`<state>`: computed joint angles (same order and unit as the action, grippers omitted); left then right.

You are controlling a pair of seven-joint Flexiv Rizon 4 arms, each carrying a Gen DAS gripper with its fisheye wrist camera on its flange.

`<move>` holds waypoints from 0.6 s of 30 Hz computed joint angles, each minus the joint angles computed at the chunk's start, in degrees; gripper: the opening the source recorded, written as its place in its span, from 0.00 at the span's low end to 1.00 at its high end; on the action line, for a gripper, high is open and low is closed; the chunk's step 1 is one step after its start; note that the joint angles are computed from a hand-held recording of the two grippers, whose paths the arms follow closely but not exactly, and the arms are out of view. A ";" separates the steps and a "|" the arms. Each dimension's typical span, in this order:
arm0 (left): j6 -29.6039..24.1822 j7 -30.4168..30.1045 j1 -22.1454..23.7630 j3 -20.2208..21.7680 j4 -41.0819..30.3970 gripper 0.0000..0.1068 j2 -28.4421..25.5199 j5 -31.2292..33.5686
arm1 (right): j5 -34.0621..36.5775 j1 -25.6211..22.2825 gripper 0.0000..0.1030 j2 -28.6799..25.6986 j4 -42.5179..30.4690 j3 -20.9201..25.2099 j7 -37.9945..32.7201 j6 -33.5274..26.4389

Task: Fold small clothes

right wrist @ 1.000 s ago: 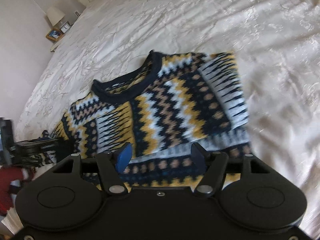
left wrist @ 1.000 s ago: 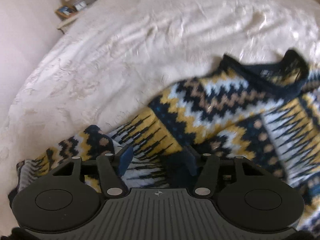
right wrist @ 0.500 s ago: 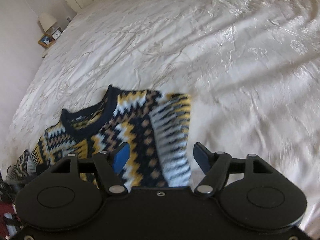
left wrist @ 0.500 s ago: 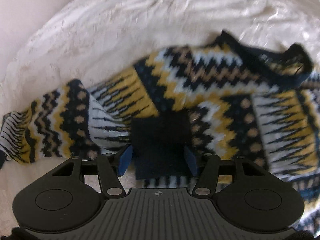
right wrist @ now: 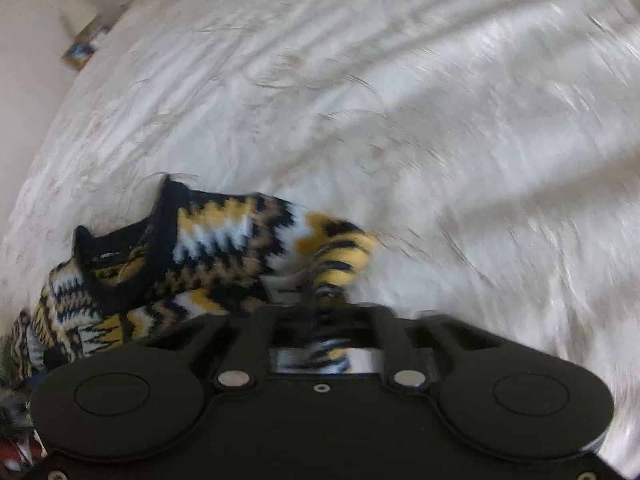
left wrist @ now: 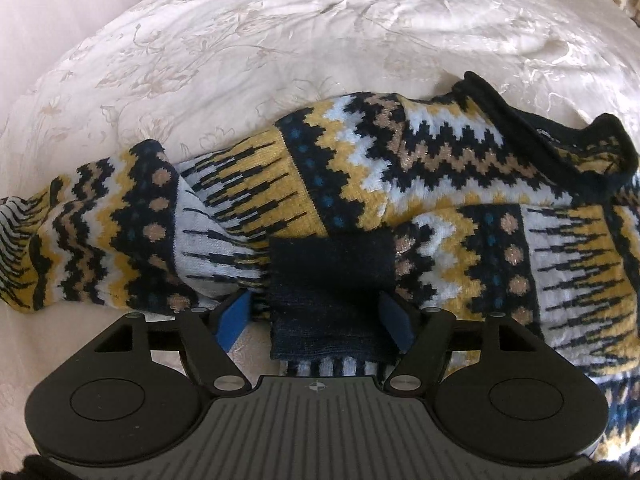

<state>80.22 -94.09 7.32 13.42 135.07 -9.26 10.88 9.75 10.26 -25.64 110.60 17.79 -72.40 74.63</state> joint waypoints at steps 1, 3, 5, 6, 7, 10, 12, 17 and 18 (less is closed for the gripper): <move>-0.28 -0.11 -0.03 -0.02 -0.09 0.65 0.03 -0.06 | -1.75 1.16 0.13 0.32 0.60 -1.09 -0.57 1.97; -0.35 -0.23 0.07 -0.15 -0.28 0.65 -0.09 -0.25 | -6.57 4.82 0.13 0.98 1.94 -5.19 1.63 4.86; -0.28 -0.38 0.02 -0.12 -0.40 0.66 -0.19 -0.18 | -10.55 7.43 0.15 0.52 2.25 -8.52 5.51 3.78; -0.28 -0.18 0.15 -0.19 -0.53 0.66 -0.34 -0.34 | -12.15 8.13 0.22 -0.10 1.89 -9.61 7.52 1.90; -0.37 -0.12 0.14 -0.18 -0.55 0.66 -0.32 -0.39 | -13.17 8.47 0.31 -0.47 2.02 -10.26 9.37 0.98; -0.25 0.14 0.19 -0.29 -0.38 0.65 -0.28 -0.69 | -15.56 9.93 0.51 0.60 5.42 -12.97 15.90 5.22; 0.20 1.15 0.60 -0.74 -0.10 0.65 -0.38 -1.60 | -19.83 13.18 0.54 3.06 9.42 -17.54 21.04 8.98; 1.77 3.77 1.54 -1.81 1.77 0.65 0.39 -4.98 | -24.78 14.38 0.80 9.72 17.33 -18.97 26.39 15.44; 2.14 5.99 2.50 -3.11 2.78 0.65 0.83 -7.82 | -26.18 15.41 0.82 10.86 19.02 -19.78 27.76 16.78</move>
